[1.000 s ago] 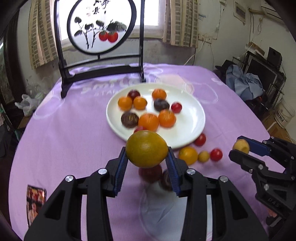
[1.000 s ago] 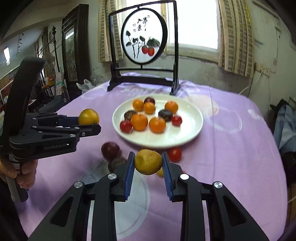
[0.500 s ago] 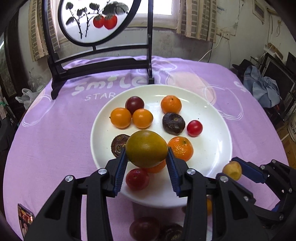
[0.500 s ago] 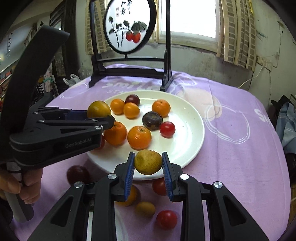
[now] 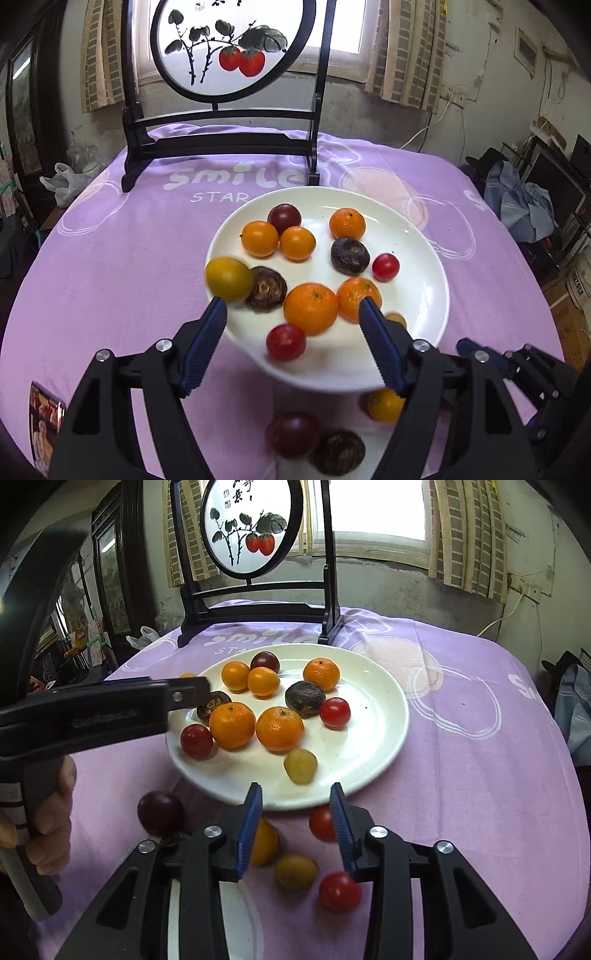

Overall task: Organize fruits
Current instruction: 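Place the yellow tomato and small yellow fruit on the plate, opening both tools, then grasp a dark red tomato with the left tool while the right tool grasps a mangosteen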

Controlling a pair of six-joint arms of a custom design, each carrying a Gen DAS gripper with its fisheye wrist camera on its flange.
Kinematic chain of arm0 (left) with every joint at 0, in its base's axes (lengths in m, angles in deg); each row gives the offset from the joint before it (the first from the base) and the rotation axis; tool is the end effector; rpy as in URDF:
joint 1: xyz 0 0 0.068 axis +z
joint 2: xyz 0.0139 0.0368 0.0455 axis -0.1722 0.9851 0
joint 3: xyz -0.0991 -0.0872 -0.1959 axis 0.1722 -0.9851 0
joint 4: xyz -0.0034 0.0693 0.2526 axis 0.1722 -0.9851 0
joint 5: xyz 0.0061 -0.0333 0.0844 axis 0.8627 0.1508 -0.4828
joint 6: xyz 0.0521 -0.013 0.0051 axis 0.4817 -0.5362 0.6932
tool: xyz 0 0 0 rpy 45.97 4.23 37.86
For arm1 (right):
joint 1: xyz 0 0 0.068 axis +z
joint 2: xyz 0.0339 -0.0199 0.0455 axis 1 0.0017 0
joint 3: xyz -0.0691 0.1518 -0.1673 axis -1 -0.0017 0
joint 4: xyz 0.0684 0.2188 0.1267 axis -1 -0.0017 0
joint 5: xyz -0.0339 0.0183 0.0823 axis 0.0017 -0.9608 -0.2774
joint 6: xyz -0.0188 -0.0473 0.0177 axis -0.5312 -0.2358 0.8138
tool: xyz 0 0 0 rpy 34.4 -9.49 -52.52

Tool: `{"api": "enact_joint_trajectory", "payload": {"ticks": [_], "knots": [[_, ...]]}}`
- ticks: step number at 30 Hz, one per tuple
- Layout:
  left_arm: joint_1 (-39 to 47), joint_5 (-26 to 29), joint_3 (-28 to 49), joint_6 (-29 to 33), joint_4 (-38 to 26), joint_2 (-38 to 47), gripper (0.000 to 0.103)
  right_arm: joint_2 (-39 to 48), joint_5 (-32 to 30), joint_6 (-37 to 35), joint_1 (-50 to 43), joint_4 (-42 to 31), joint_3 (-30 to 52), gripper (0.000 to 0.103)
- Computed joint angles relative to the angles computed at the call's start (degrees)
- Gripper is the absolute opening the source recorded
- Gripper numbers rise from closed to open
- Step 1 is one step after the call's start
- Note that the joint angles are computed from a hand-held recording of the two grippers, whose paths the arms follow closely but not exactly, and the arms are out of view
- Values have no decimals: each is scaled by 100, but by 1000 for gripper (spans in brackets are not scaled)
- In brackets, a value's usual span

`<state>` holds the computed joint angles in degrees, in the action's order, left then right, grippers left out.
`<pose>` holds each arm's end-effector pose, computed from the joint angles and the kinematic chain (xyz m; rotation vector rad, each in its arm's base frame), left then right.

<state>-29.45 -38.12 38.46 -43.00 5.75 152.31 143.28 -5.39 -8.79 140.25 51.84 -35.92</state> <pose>0.3121 -0.1105 0.1492 0.2622 2.3863 -0.2066 0.2198 0.2400 0.1298 -0.1074 2.3725 0.1264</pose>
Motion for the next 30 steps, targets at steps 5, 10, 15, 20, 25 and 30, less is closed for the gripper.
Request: {"api": "enact_joint_trajectory", "payload": {"ticks": [5,10,15,20,25,30], "knots": [[-31,-7,-969,164,49,-901,74,-616,288,407,327,-204,-586,41],[-180,-183,-1871,368,65,-1698,76,-870,527,913,802,-474,-901,41],[-185,-137,-2392,377,-108,-2178,76,-847,649,1257,1242,-610,-965,42],[-84,-104,-2689,439,-162,-2458,81,-619,637,1419,1520,-693,-815,42],[90,-73,-2896,611,63,-2599,85,-46,477,1185,1629,-743,-318,42],[423,107,-2970,780,410,-2401,85,825,119,765,1455,-700,454,42]]}}
